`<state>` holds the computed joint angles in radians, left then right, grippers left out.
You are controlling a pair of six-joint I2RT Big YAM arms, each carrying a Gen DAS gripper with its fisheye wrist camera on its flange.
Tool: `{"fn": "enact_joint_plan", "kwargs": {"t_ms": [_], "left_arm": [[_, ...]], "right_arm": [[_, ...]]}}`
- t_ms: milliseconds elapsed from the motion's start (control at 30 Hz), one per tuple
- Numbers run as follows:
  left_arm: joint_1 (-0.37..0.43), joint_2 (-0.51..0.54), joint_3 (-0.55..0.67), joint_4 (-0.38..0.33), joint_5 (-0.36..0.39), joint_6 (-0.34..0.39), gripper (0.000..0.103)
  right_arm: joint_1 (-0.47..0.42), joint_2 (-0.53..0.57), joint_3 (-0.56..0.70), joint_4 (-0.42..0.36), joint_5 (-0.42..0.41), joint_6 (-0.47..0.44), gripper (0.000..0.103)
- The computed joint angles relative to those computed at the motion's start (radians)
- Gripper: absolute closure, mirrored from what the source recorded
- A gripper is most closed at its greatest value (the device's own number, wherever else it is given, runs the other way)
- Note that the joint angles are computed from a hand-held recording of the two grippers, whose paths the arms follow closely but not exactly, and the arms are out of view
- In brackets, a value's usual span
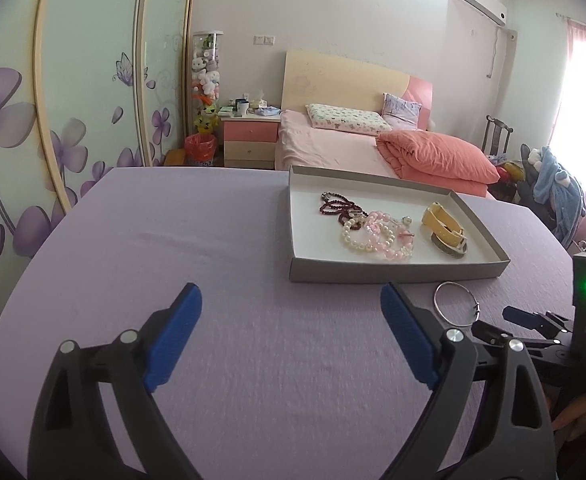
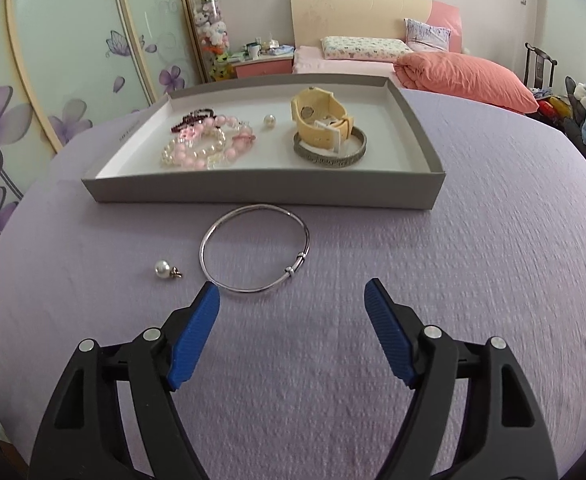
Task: Organize jewelry
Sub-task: 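Lift both open tools out of the tray and back over the bed, then grasp the silver bangle with the right tool while the left tool grasps the pearl stud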
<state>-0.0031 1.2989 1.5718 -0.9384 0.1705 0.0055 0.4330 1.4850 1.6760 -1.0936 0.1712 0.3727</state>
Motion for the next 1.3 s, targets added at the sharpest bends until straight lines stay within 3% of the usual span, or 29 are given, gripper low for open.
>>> {"fn": "enact_joint_plan", "kwargs": {"t_ms": [767,833,867,1300], "left_arm": [[-0.009,0.027,0.014,-0.019,0.007,-0.006,0.012],[-0.011,0.029,0.013,-0.021,0.006,-0.005,0.012],[-0.013,0.031,0.012,-0.022,0.005,-0.005,0.012],[-0.052,0.036,0.001,-0.033,0.011,0.019,0.012]], "right_arm": [[0.019,0.13,0.148,-0.065,0.024,-0.063,0.019],[0.016,0.128,0.146,-0.062,0.019,-0.068,0.021],[0.016,0.121,0.138,-0.053,0.018,-0.074,0.027],[-0.002,0.048,0.05,-0.021,0.019,-0.076,0.028]]}}
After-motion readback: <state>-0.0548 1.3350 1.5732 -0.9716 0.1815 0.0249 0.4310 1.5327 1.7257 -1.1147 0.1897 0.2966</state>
